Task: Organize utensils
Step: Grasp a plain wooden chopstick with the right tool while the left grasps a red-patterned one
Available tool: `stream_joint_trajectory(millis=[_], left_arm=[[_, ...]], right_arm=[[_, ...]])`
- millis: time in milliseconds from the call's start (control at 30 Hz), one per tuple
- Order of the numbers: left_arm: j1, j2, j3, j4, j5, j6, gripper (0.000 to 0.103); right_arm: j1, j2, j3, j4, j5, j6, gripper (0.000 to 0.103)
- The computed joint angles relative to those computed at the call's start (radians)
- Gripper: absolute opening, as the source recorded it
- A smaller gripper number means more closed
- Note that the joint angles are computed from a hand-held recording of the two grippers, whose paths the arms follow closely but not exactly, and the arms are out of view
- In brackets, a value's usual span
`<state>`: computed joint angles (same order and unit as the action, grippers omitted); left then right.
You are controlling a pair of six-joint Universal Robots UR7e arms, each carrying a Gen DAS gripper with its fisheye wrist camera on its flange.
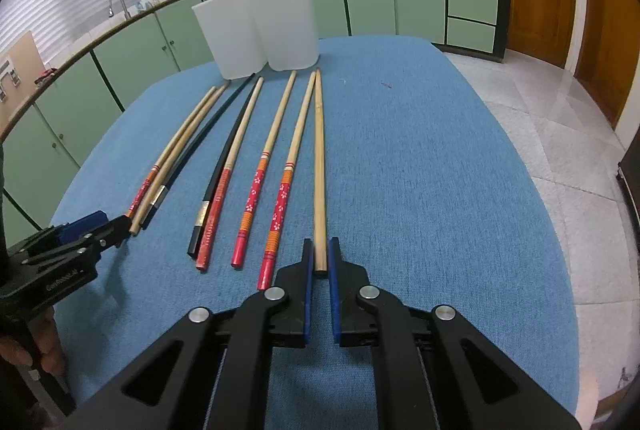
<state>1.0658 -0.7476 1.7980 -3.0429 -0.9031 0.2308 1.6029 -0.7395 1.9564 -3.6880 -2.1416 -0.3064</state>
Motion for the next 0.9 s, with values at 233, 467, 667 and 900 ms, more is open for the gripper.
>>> stream_joint_trajectory(millis=[233,467,667,900], left_arm=[[-0.006,0.007,0.002,-0.009,0.018,0.015,0.041],[-0.015,0.017,0.006,-0.024,0.029,0.05,0.022],[-0.01,0.013,0.004,-0.019,0.008,0.043,0.005],[-0.018,-0.019,0.025,-0.07,-0.015,0.05,0.005]], right_arm=[[0.001,0.002,-0.001,-0.003,-0.004,-0.002,0.007],[0.002,0.006,-0.008,0.001,-0.012,-0.002,0.007],[0.005,0.009,-0.014,0.002,-0.02,-0.009,0.007],[0.025,0.009,-0.006,-0.068,-0.037,-0.069,0.007]])
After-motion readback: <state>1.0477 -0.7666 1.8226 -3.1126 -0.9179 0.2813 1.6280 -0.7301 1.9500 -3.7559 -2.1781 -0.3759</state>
